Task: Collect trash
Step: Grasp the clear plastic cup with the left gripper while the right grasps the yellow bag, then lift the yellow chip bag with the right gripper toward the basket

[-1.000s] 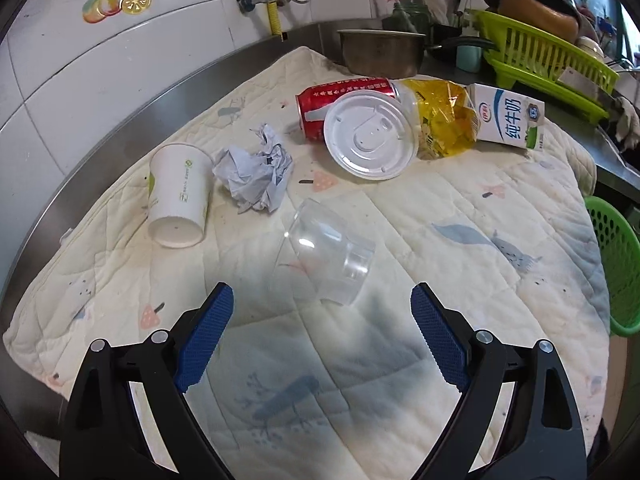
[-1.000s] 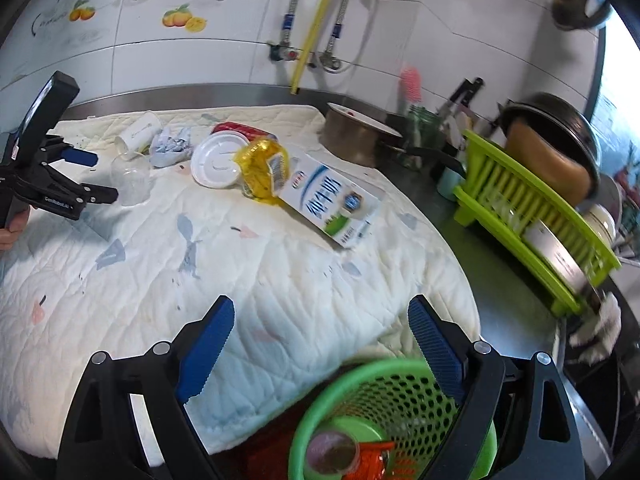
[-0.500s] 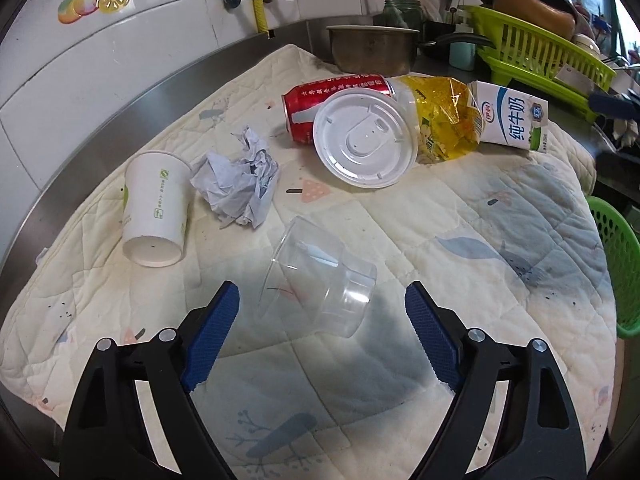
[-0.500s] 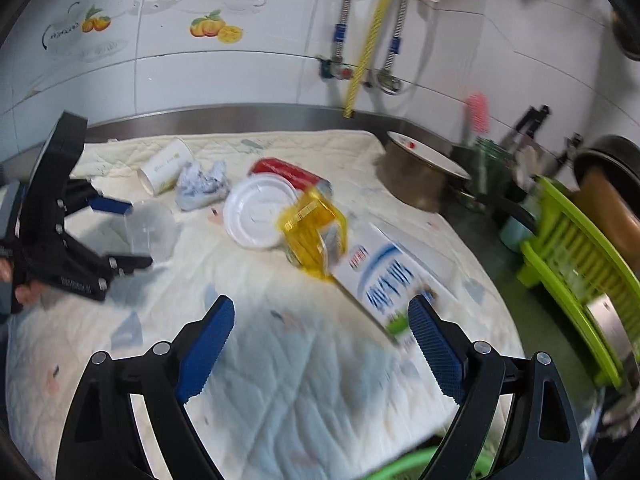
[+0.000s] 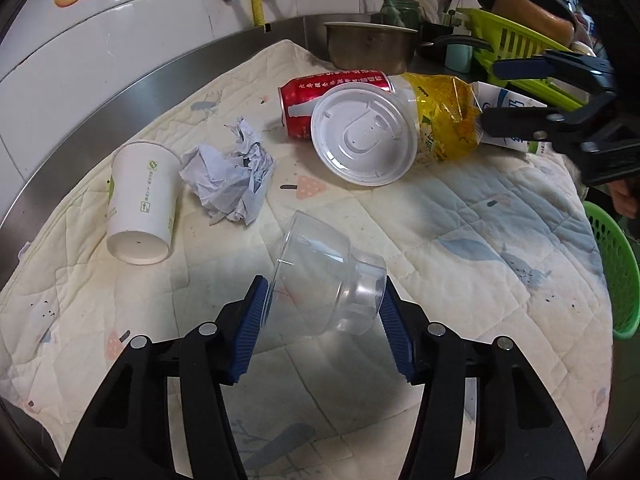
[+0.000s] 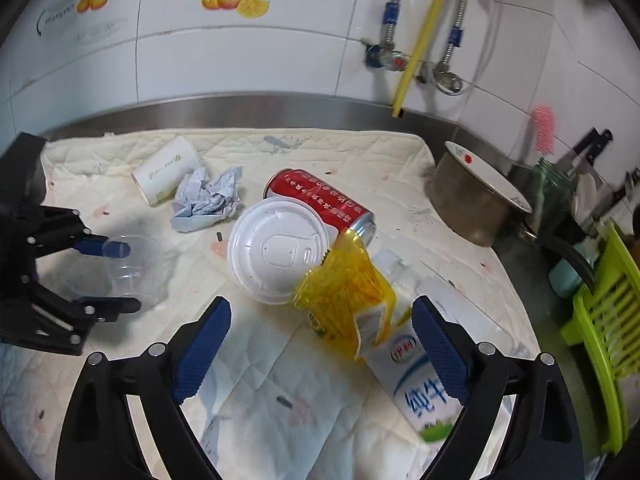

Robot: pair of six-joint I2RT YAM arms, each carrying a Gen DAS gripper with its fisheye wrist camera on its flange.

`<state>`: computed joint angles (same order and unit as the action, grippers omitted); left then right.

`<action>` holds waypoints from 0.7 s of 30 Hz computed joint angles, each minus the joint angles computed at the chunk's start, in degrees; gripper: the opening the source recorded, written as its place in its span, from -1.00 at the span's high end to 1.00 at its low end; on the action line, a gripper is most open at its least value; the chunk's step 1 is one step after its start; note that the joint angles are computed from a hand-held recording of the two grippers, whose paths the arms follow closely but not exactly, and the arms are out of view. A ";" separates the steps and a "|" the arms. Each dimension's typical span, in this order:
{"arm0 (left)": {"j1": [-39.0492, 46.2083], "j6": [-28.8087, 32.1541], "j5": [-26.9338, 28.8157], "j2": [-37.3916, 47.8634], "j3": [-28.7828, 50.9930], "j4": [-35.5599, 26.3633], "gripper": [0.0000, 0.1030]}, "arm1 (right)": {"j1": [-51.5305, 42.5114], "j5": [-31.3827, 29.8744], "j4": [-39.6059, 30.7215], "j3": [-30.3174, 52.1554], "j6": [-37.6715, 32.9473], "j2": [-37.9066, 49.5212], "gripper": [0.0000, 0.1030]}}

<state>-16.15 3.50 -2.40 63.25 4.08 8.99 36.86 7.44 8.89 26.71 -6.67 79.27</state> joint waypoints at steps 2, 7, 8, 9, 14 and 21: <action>0.31 0.53 0.39 -0.16 -0.25 0.37 -0.05 | 0.22 0.53 0.41 1.42 -0.64 2.69 -0.73; 0.70 1.15 1.58 -0.40 -0.54 0.94 -0.04 | 0.34 2.88 1.21 4.52 -2.69 9.31 -0.75; 0.57 1.09 1.63 -0.41 -0.55 1.03 -0.04 | 0.24 3.24 1.39 5.01 -3.02 10.49 -0.75; 0.38 0.98 1.54 -0.63 -0.66 1.03 -0.03 | 0.23 3.88 1.82 5.33 -3.25 11.54 -0.75; 1.51 0.98 3.33 -1.60 -0.84 0.59 -0.03 | -0.23 5.00 3.30 5.95 -2.83 13.88 -0.56; 3.18 0.91 4.82 -4.39 -1.02 -1.94 -0.02 | -0.69 4.85 3.81 6.31 -0.85 14.94 0.03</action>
<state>-12.97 4.42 2.42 58.86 3.07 7.05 36.17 12.29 12.70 33.02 -7.52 94.22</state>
